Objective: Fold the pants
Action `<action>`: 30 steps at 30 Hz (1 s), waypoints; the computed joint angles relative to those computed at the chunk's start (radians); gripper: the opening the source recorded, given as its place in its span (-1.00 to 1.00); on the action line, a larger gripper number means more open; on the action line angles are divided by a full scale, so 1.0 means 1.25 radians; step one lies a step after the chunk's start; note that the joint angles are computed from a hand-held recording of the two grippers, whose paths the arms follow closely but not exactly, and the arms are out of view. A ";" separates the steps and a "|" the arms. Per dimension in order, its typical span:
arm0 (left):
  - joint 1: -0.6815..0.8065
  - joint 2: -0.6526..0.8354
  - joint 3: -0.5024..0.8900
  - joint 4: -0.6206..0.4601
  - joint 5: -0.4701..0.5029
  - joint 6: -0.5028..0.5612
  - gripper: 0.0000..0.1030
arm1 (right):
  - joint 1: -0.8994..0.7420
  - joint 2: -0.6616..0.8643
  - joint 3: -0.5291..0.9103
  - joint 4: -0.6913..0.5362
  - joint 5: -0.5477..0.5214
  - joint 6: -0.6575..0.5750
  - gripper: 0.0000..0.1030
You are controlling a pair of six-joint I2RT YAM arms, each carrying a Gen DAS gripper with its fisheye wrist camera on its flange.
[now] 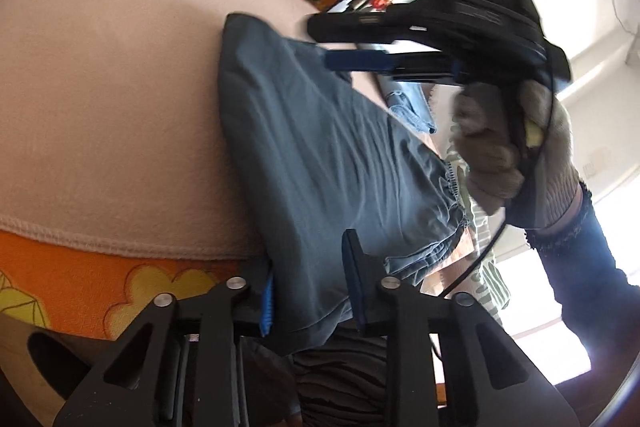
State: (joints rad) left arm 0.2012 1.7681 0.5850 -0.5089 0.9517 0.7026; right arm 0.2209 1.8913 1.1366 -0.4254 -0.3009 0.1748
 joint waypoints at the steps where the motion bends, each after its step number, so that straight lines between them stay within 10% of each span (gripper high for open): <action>1: 0.001 -0.007 -0.002 -0.002 0.004 0.006 -0.62 | 0.010 0.020 0.019 -0.011 0.008 0.006 0.26; 13: -0.087 -0.159 -0.096 0.120 0.015 -0.089 -0.70 | 0.147 0.297 0.368 -0.278 0.213 0.029 0.28; 16: -0.097 -0.175 -0.109 0.138 0.003 -0.103 -0.70 | 0.151 0.331 0.411 -0.318 0.246 0.021 -0.03; 21: -0.124 -0.241 -0.151 0.211 -0.056 -0.190 -0.38 | 0.114 0.287 0.334 -0.253 0.218 -0.005 -0.71; 25: -0.108 -0.161 -0.128 0.228 -0.083 -0.212 -0.17 | 0.059 0.203 0.215 -0.150 0.132 -0.004 -0.86; 30: -0.118 -0.152 -0.123 0.201 -0.038 -0.184 -0.78 | 0.003 0.086 0.067 -0.028 0.059 0.011 -0.97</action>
